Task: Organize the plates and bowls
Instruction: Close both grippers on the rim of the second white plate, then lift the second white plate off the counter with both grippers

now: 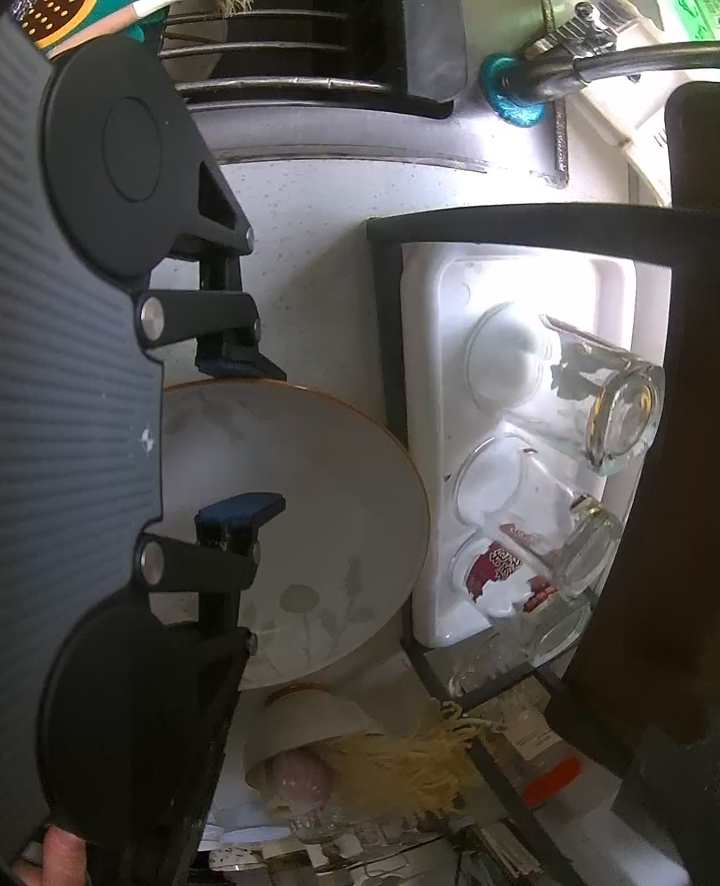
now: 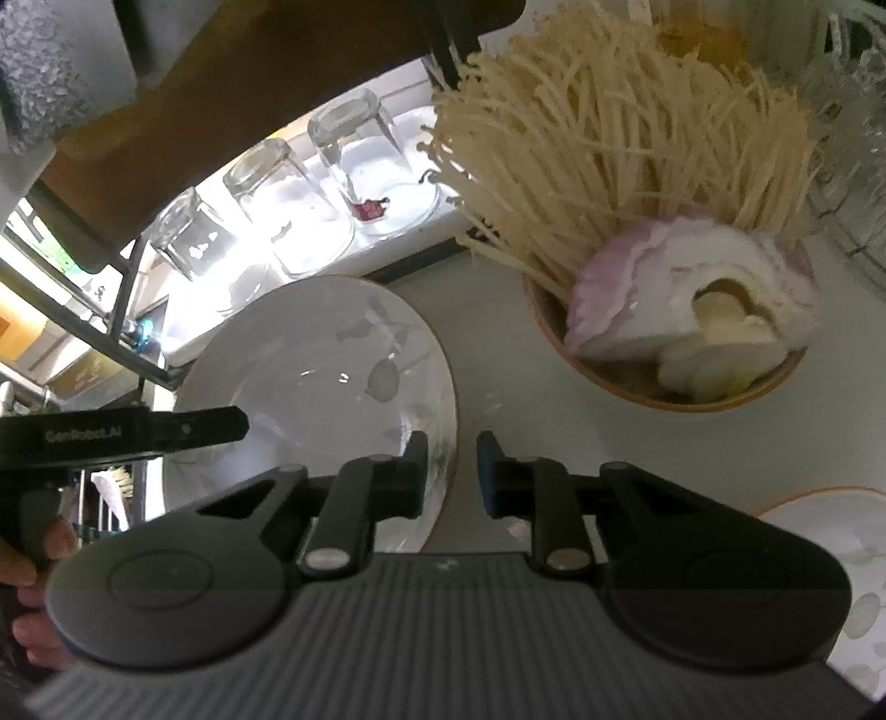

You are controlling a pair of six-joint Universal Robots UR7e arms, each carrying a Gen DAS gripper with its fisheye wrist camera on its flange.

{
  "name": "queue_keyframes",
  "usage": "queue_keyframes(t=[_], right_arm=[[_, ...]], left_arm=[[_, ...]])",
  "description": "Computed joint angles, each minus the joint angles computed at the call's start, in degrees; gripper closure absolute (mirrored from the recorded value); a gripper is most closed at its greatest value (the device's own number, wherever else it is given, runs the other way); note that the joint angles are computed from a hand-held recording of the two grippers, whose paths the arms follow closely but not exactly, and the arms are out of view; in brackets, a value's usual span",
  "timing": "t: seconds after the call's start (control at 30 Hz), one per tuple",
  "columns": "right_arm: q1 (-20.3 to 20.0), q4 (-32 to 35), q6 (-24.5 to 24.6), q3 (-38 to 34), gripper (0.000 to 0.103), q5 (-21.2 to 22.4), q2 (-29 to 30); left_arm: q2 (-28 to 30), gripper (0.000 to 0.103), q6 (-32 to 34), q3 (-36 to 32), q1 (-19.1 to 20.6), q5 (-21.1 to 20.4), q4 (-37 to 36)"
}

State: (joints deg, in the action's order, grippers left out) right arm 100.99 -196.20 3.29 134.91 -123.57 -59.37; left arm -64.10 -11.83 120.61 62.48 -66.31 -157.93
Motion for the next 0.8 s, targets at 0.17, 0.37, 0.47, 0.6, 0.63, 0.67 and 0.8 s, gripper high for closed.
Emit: queue_keyframes(t=[0.17,0.37,0.47,0.6,0.63,0.67,0.8], right_arm=[[0.43,3.00,1.36,-1.16,0.087,-0.48,-0.19],[1.37,4.05,1.03,-0.59,0.087,-1.24,-1.14],[2.20,4.12,0.78,-0.34,0.087,-2.03,-1.27],[2.89,4.35,0.28,0.43,0.087,-2.26,-2.37],[2.91,4.21,0.41,0.82,0.087,-1.76,-2.96],[2.89,4.09,0.52,1.28,0.087,-1.33,-3.64],[3.05,3.55,1.16,2.85,0.087,0.31,-6.30]], left_arm=[[0.10,0.057,0.98,-0.19,-0.05,0.14,0.38],[-1.54,0.057,-1.97,0.39,-0.05,-1.06,2.89],[-2.42,0.057,-2.61,1.39,-1.15,-0.10,3.10],[-4.02,0.057,-2.94,2.45,-2.57,0.01,3.18],[-4.33,0.057,-2.94,2.59,-2.98,0.21,3.27],[-4.65,0.057,-2.93,2.76,-3.47,0.45,3.23],[-6.28,0.057,-2.32,3.30,-5.60,1.27,3.90]])
